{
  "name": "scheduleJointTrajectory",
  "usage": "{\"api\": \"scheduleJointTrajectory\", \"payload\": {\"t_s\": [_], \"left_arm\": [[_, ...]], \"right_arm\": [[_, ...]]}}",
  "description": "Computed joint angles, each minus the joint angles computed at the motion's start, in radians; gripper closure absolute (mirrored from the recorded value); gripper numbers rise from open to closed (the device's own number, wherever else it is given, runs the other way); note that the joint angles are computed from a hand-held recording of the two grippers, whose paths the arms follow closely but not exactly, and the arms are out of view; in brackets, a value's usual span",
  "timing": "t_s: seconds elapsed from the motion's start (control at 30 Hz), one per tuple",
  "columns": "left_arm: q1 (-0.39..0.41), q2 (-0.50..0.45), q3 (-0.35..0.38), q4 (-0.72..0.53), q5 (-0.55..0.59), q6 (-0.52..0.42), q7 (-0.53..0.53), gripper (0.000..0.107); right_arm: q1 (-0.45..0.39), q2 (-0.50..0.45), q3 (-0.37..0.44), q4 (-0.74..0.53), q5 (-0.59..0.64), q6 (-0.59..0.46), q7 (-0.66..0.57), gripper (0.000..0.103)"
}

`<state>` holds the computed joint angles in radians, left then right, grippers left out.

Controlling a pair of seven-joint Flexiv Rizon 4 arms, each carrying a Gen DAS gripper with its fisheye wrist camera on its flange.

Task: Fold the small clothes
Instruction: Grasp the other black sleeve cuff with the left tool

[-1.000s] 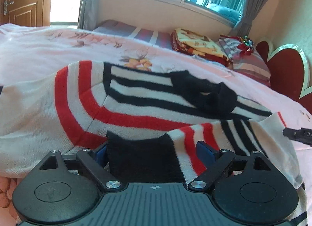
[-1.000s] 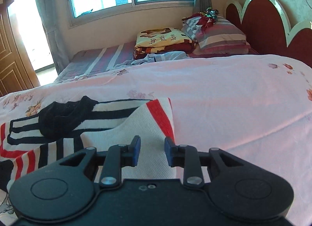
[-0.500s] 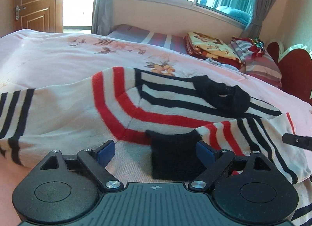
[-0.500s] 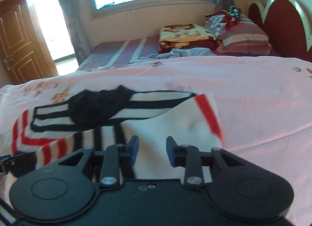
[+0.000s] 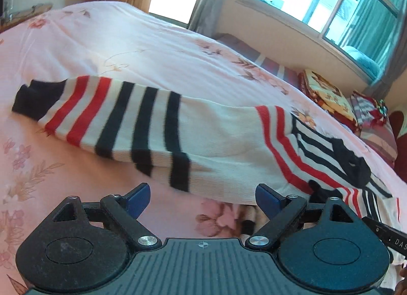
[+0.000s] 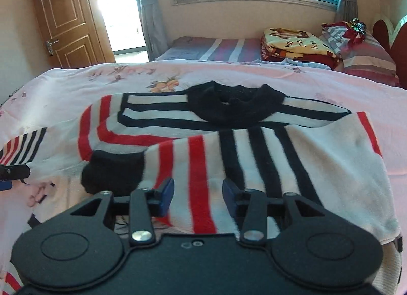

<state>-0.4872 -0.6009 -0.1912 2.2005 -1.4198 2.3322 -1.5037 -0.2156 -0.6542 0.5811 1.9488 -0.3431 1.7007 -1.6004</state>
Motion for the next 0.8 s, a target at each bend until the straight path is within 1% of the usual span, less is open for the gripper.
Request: {"api": "scheduleJointTrajectory", "payload": {"t_s": [0.07, 0.13, 0.17, 0.2, 0.27, 0.3, 0.33, 0.4, 0.5, 0.53, 0.6, 0.63, 0.67, 0.7, 0.73, 0.8], "left_arm": [[0.019, 0.023, 0.020, 0.081, 0.081, -0.013, -0.151, 0.018], [0.030, 0.031, 0.045, 0.139, 0.131, -0.011, -0.264, 0.018], [0.040, 0.034, 0.058, 0.169, 0.177, -0.009, -0.325, 0.018], [0.060, 0.036, 0.073, 0.201, 0.248, -0.008, -0.406, 0.018], [0.156, 0.026, 0.095, 0.272, 0.497, 0.025, -0.657, 0.018], [0.205, 0.007, 0.102, 0.296, 0.606, 0.072, -0.774, 0.018], [0.229, -0.013, 0.113, 0.304, 0.666, 0.119, -0.853, 0.018], [0.262, -0.043, 0.142, 0.304, 0.750, 0.168, -0.945, 0.018], [0.303, -0.083, 0.173, 0.278, 0.818, 0.211, -1.014, 0.019], [0.310, -0.089, 0.178, 0.267, 0.823, 0.209, -1.018, 0.024], [0.345, -0.110, 0.185, 0.249, 0.861, 0.213, -1.038, 0.053], [0.356, -0.122, 0.184, 0.243, 0.867, 0.221, -1.060, 0.059], [0.375, -0.131, 0.183, 0.246, 0.884, 0.240, -1.092, 0.069], [0.385, -0.140, 0.181, 0.243, 0.892, 0.247, -1.111, 0.076], [0.389, -0.145, 0.181, 0.239, 0.893, 0.248, -1.118, 0.079], [0.385, -0.142, 0.179, 0.244, 0.885, 0.252, -1.129, 0.092]], "right_arm": [[0.005, 0.001, 0.021, 0.011, -0.006, 0.006, -0.007, 0.062], [0.012, 0.002, 0.038, 0.019, -0.011, 0.010, -0.005, 0.061], [0.019, 0.002, 0.043, 0.022, -0.012, 0.012, -0.001, 0.061], [0.027, 0.003, 0.044, 0.023, -0.015, 0.013, 0.002, 0.061], [0.056, 0.006, 0.028, 0.026, -0.019, 0.019, 0.010, 0.061], [0.075, 0.008, 0.013, 0.026, -0.019, 0.024, 0.016, 0.061], [0.093, 0.010, -0.003, 0.027, -0.019, 0.030, 0.023, 0.061], [0.125, 0.010, -0.033, 0.024, -0.019, 0.042, 0.041, 0.061], [0.166, 0.010, -0.071, 0.017, -0.018, 0.052, 0.074, 0.061], [0.179, 0.010, -0.085, 0.015, -0.019, 0.054, 0.083, 0.060], [0.207, 0.008, -0.114, 0.010, -0.020, 0.060, 0.101, 0.060], [0.214, 0.006, -0.123, 0.008, -0.020, 0.060, 0.110, 0.060], [0.219, 0.004, -0.129, 0.006, -0.021, 0.059, 0.119, 0.060], [0.225, 0.003, -0.136, 0.005, -0.023, 0.059, 0.125, 0.060], [0.232, 0.003, -0.146, 0.005, -0.024, 0.061, 0.130, 0.060], [0.240, 0.005, -0.159, 0.006, -0.030, 0.065, 0.135, 0.060]]}}
